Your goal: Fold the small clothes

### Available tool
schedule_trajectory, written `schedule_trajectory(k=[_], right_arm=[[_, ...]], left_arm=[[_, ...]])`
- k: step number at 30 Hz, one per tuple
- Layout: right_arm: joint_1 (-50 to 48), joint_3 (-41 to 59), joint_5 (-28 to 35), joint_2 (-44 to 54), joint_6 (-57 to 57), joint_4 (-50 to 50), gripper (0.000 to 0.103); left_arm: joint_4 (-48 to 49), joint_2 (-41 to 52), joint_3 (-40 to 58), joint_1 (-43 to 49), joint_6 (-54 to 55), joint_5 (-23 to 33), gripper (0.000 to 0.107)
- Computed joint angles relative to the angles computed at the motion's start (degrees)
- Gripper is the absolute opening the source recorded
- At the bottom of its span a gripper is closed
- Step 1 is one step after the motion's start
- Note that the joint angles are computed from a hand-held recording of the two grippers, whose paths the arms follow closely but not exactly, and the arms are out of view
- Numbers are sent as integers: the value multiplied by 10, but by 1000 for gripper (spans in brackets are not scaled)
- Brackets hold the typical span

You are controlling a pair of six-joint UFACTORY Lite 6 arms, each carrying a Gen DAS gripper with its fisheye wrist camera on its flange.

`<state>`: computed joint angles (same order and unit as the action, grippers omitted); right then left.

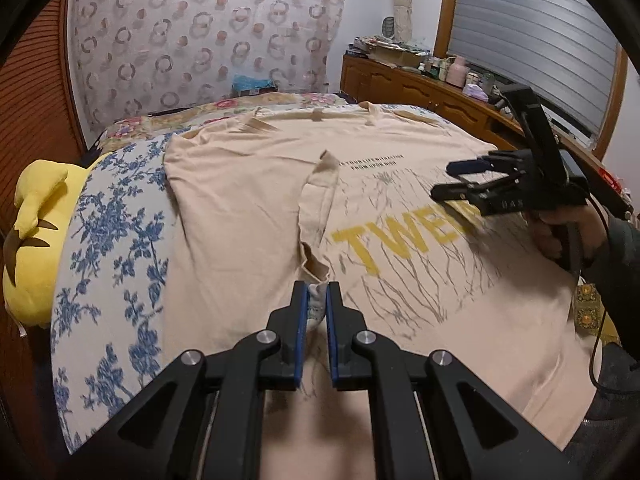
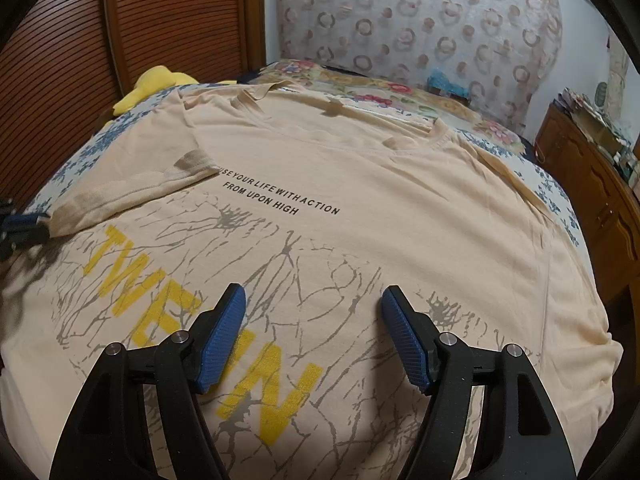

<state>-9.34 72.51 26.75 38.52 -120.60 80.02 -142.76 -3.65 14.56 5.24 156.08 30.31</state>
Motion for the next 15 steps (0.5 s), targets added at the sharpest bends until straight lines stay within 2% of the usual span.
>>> schedule_trajectory(k=[8,15], right_arm=[[0,-1,0,0,-3,2,73],[0,-1,0,0,-2,2,73]], left_arm=[[28,0,-7,11,-31,7,9],[101,-92,-40,67,-104,14,18]])
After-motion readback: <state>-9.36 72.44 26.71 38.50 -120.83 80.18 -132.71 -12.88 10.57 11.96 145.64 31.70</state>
